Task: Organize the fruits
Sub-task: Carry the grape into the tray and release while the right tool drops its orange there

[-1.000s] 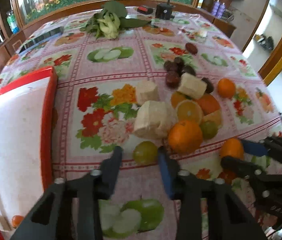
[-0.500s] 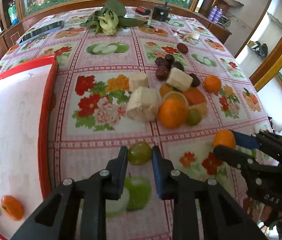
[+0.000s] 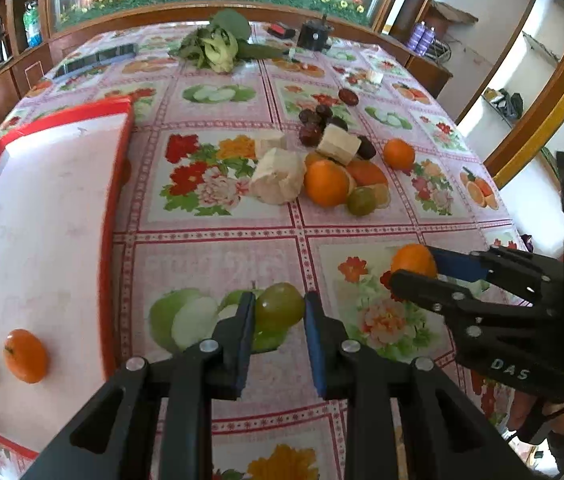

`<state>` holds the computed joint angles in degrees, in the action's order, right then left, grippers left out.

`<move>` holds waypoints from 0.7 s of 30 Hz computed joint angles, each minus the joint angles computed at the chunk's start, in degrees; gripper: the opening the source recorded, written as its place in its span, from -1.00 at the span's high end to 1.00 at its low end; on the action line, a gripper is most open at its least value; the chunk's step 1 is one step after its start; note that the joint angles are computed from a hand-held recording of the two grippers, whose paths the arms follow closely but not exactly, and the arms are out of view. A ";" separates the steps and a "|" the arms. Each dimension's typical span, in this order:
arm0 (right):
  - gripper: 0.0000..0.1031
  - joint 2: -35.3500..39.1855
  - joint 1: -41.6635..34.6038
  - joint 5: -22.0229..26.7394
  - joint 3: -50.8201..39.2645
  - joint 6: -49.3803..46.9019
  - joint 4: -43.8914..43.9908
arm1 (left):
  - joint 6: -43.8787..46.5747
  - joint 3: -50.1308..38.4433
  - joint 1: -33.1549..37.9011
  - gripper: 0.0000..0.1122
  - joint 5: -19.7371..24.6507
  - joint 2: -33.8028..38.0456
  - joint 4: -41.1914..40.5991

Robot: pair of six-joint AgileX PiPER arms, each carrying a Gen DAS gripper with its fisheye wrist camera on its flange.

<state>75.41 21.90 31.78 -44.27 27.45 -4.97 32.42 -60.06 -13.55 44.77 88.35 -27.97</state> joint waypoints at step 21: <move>0.31 21.77 15.14 4.74 -30.74 -3.46 1.50 | 10.34 -4.28 27.55 0.52 3.47 -0.45 -4.06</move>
